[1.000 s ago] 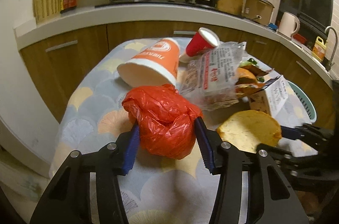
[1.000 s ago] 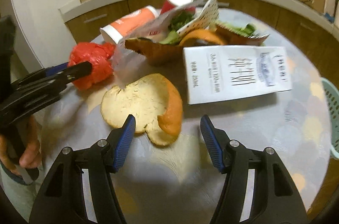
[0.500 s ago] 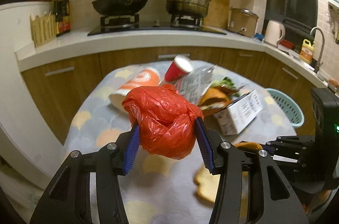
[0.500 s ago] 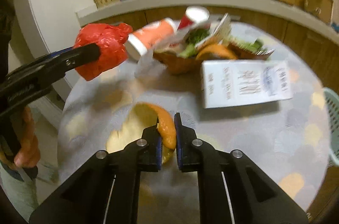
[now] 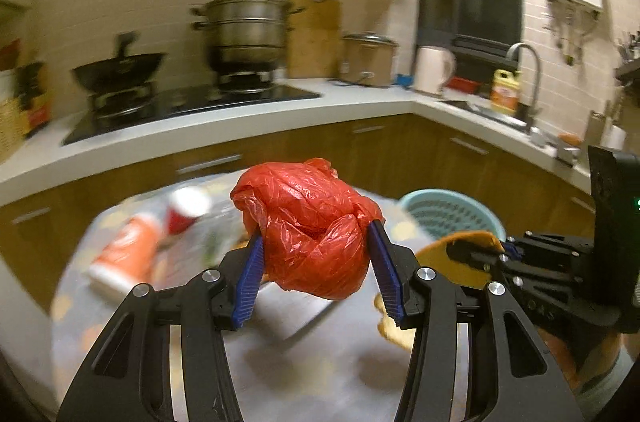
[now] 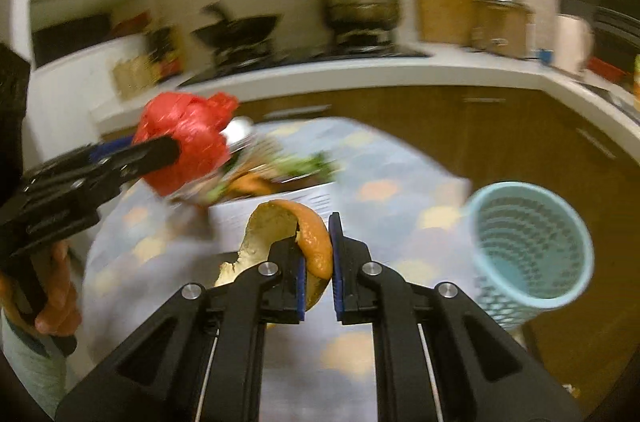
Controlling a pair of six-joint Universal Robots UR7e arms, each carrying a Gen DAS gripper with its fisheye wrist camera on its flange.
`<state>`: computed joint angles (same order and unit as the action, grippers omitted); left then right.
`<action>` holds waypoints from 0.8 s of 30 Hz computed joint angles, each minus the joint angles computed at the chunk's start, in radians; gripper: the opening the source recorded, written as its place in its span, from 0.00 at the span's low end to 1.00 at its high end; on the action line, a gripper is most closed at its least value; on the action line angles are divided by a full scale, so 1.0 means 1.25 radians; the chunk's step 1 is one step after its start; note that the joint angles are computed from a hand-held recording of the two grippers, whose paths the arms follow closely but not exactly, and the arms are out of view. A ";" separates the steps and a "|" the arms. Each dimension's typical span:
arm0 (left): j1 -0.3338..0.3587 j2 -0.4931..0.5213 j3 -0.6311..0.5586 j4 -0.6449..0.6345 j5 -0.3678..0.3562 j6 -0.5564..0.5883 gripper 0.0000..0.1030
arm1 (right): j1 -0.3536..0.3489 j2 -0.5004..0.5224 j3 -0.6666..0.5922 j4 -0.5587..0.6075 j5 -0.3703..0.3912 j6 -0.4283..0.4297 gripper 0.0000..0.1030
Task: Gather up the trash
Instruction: 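Carry both items over the blue basket and open both tools to drop them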
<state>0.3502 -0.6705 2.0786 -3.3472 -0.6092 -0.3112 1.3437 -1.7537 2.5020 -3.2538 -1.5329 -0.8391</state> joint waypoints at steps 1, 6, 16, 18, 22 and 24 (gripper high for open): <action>0.006 0.017 -0.027 -0.001 -0.015 0.018 0.47 | -0.011 -0.002 -0.008 -0.008 0.002 0.003 0.08; 0.048 0.097 -0.168 0.039 -0.117 0.074 0.47 | -0.101 -0.021 -0.061 -0.056 0.003 0.036 0.08; 0.109 0.310 -0.510 0.245 -0.230 0.108 0.47 | -0.238 0.120 -0.206 -0.161 -0.095 0.114 0.08; 0.122 0.348 -0.569 0.289 -0.247 0.100 0.47 | -0.252 0.148 -0.240 -0.148 -0.102 0.131 0.08; 0.151 0.432 -0.710 0.405 -0.274 0.086 0.47 | -0.259 0.216 -0.304 -0.124 -0.152 0.149 0.08; 0.159 0.457 -0.750 0.445 -0.275 0.079 0.48 | -0.265 0.233 -0.323 -0.103 -0.159 0.157 0.08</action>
<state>0.5488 -0.0996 1.1413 -2.7910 -0.9527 -0.2119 1.0123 -1.4624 2.0980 -3.3822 -1.7322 -0.6427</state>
